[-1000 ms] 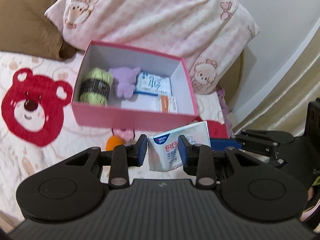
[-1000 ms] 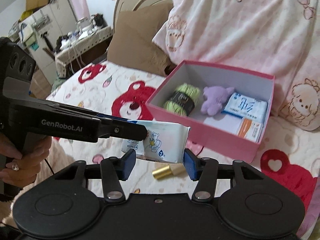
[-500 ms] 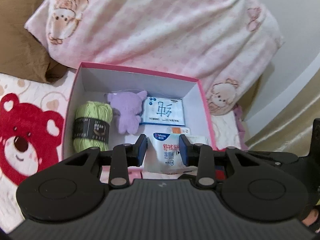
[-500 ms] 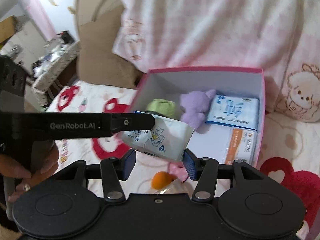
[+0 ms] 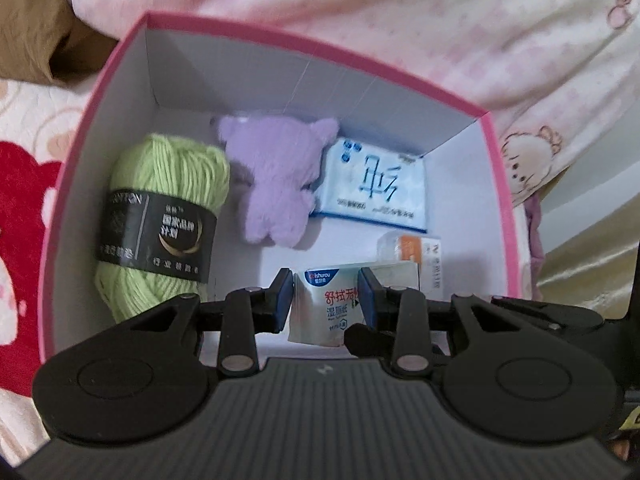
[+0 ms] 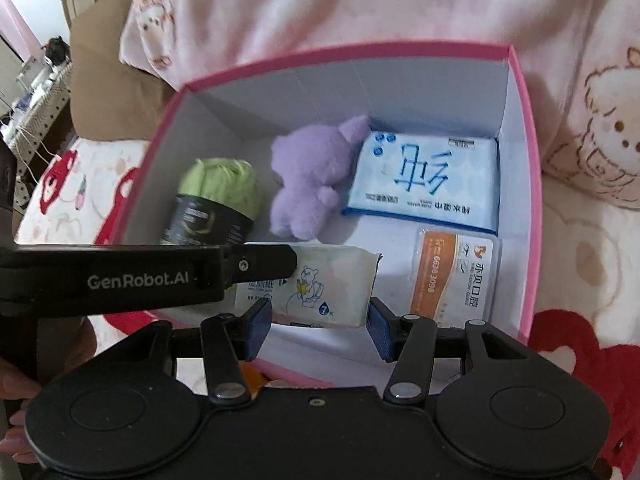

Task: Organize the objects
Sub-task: 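Lower the white packet into the pink box and open the left tool, then withdraw the left tool and move it toward the gold-capped foundation bottle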

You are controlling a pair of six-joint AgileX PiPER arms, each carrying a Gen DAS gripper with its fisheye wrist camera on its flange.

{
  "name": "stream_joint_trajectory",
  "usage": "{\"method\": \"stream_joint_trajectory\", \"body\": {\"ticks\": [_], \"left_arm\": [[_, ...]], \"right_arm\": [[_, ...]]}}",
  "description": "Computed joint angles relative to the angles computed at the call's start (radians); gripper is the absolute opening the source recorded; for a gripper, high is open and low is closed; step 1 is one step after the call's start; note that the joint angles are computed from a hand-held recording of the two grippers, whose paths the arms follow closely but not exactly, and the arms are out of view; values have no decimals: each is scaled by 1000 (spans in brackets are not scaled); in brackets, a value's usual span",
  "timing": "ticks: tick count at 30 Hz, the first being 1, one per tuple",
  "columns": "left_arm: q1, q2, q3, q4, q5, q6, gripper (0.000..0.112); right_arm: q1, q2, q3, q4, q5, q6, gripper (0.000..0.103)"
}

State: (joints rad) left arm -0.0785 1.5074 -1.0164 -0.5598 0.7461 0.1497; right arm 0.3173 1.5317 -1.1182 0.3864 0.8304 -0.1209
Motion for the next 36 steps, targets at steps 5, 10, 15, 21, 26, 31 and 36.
{"method": "stream_joint_trajectory", "body": {"ticks": [5,10,15,21,26,31,36], "left_arm": [[1,50,-5,-16,-21,28,34],[-7,97,-17,-21,-22,35,33],[-40,129,-15,-8,-57,20,32],[-70,72,13,30,-104,9,37],[-78,-5,7,106,-75,-48,44],[-68,-116,-11,174,48,-74,50],[-56,-234,-63,234,203,-88,53]], "right_arm": [[24,51,-27,-50,-7,37,57],[46,80,-38,-110,-7,95,59],[69,73,-35,-176,-23,145,59],[81,-4,2,-210,-42,147,60],[108,-84,25,-274,-40,189,62],[138,-185,35,-295,8,196,62],[166,-280,0,-262,107,180,62]]}}
